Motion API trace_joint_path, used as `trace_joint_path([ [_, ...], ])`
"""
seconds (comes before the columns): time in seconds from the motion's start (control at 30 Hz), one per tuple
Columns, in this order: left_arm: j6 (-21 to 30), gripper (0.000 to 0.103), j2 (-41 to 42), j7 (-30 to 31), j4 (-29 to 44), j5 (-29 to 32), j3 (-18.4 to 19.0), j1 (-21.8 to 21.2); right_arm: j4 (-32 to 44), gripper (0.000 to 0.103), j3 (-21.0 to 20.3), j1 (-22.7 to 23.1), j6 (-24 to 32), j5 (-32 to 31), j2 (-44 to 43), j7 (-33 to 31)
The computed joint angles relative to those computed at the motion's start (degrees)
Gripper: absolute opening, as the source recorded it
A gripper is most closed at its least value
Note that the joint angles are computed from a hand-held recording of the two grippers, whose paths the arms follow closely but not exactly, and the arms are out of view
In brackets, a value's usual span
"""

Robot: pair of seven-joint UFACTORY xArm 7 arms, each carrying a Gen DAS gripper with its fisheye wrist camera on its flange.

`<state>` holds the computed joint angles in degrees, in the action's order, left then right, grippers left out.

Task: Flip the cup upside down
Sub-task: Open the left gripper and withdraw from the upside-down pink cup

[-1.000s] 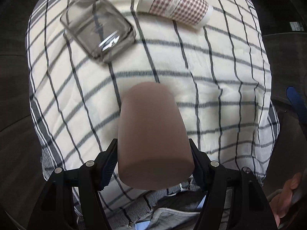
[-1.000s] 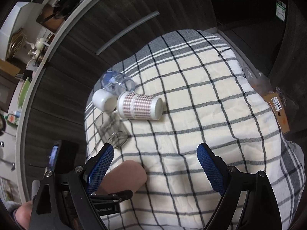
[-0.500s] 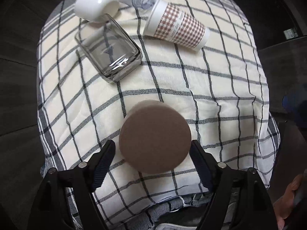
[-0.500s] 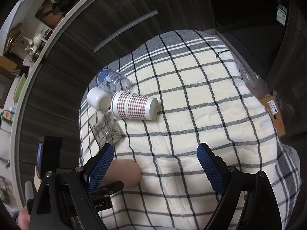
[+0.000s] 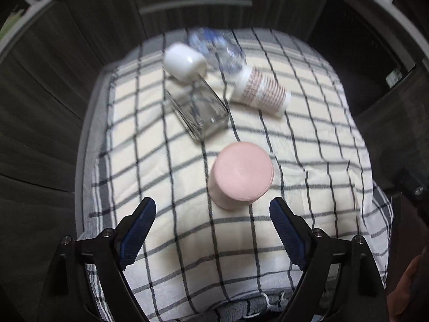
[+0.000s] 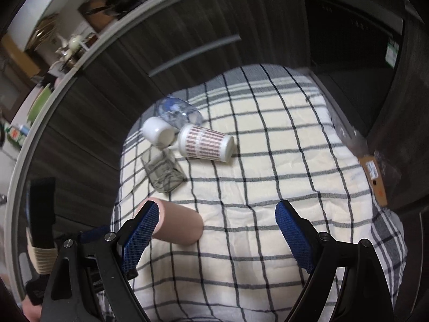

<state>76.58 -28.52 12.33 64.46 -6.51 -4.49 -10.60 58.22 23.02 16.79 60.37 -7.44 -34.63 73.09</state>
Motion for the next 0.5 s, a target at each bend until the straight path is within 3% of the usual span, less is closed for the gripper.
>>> trace_joint_path([
  [0.27,-6.2,0.088,-9.9,-0.9,-6.0,-0.8,2.2,1.8,5.2,0.089,5.8,-1.1,3.6,-7.3,1.4,0.7],
  [0.5,-14.5,0.091,-18.9,-0.7,-11.9,-0.9,3.3,2.5,8.0,0.089,9.5,-1.9,5.6,-12.9,2.0,1.4],
])
